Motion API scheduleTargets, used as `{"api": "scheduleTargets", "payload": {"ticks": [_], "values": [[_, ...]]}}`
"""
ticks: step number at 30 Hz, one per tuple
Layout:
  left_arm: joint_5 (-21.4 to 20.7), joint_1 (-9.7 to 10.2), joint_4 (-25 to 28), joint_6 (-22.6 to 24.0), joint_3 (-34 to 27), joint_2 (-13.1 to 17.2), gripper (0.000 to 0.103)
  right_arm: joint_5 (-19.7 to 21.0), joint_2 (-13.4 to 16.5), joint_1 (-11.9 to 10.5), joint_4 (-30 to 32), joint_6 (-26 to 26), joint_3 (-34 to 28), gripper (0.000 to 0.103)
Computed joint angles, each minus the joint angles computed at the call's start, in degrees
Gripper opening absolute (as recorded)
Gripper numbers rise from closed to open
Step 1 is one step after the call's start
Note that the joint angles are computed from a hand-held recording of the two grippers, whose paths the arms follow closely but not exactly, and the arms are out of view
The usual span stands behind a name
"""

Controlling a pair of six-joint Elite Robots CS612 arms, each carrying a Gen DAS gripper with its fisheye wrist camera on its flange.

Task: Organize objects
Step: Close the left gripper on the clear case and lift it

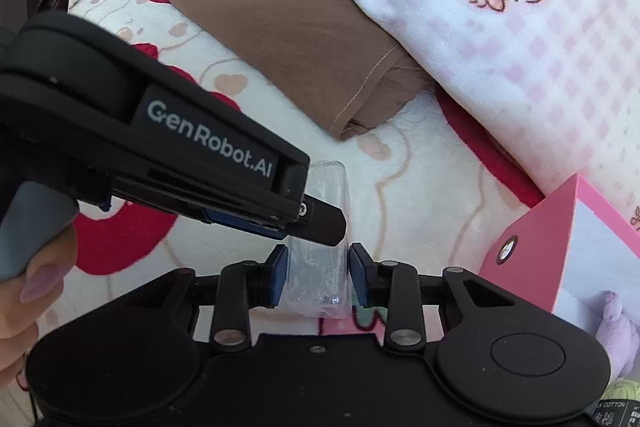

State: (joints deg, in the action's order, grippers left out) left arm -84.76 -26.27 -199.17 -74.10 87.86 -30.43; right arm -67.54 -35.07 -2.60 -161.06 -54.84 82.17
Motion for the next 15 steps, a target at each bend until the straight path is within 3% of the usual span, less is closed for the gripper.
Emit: {"api": "scheduleTargets", "payload": {"ticks": [3, 8, 13, 15], "values": [[1.29, -0.77, 0.70, -2.16, 2.46, -1.26, 0.029, -0.15, -1.18, 0.30, 0.62, -0.13, 1.97, 0.038], [2.45, -1.70, 5.13, -1.39, 4.85, -3.35, 0.029, -0.45, -2.60, 0.61, -2.42, -0.02, 5.73, 0.038], [3.24, -2.43, 4.62, -1.68, 8.66, -5.12, 0.029, 2.01, -4.11, 0.30, 3.85, 0.05, 6.43, 0.038], [2.34, -2.26, 3.62, -4.20, 9.61, -4.90, 0.031, 3.27, -4.28, 0.08, 6.24, -0.45, 6.34, 0.039]]}}
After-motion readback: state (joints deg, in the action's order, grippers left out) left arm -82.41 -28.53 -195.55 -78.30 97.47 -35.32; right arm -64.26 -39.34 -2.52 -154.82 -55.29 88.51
